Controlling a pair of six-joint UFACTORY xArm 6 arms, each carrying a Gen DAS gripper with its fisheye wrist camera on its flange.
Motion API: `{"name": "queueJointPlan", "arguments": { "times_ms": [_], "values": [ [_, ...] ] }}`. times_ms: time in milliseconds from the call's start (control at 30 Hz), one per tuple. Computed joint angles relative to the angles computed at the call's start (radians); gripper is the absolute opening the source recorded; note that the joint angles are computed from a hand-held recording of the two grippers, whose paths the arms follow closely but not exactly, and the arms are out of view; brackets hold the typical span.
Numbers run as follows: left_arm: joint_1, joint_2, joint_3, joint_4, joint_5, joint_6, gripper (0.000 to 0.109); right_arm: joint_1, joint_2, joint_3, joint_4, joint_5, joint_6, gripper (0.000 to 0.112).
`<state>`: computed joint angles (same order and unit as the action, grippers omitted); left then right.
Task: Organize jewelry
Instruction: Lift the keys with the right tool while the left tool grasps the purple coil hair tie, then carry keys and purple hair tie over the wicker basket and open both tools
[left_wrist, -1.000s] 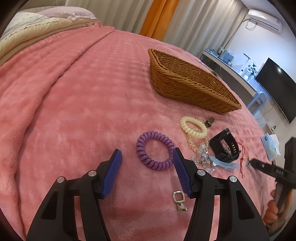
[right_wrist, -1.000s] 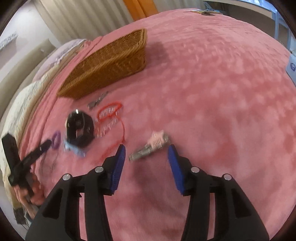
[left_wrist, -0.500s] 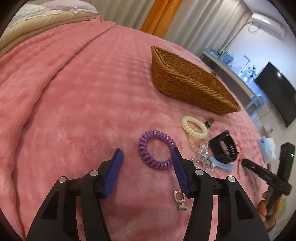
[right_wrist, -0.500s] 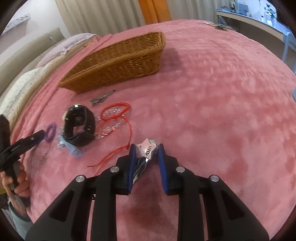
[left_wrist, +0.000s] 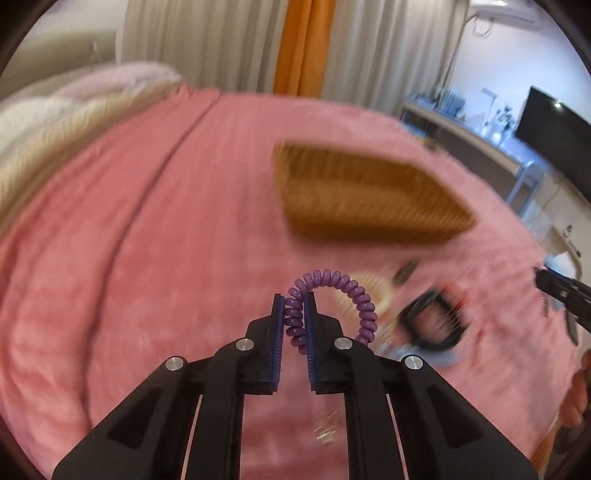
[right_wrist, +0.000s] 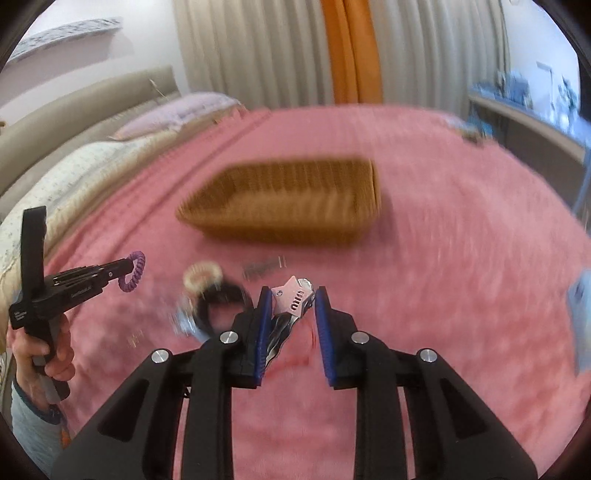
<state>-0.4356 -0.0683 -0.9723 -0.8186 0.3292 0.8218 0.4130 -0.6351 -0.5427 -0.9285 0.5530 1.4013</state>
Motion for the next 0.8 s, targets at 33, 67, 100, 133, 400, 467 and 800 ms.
{"name": "queueJointPlan", "arguments": {
  "times_ms": [33, 67, 100, 133, 400, 467, 800],
  "values": [
    [-0.015, -0.013, -0.022, -0.029, -0.007, 0.023, 0.009, -0.012, 0.009, -0.030, -0.010, -0.002, -0.024, 0.021],
    [-0.027, -0.015, -0.046, -0.044, -0.013, 0.035, 0.009, -0.025, 0.020, -0.052, -0.018, -0.012, -0.039, 0.021],
    [-0.041, -0.016, -0.061, -0.042, -0.025, 0.028, 0.009, -0.046, 0.042, -0.089, -0.038, -0.026, -0.055, 0.021],
    [-0.057, -0.004, -0.097, -0.039, -0.036, 0.018, 0.009, -0.064, 0.062, -0.116, -0.060, -0.040, -0.061, 0.021],
    [-0.110, 0.255, -0.415, -0.023, -0.042, -0.062, 0.009, -0.266, 0.376, -0.366, -0.087, -0.294, -0.135, 0.021],
    [-0.111, 0.343, -0.502, 0.036, -0.029, -0.126, 0.009, -0.299, 0.455, -0.413, -0.027, -0.328, -0.186, 0.021],
    [-0.091, 0.572, -0.684, 0.259, 0.042, -0.308, 0.009, -0.330, 0.731, -0.526, 0.460, -0.341, -0.585, 0.021]
  ]
}}
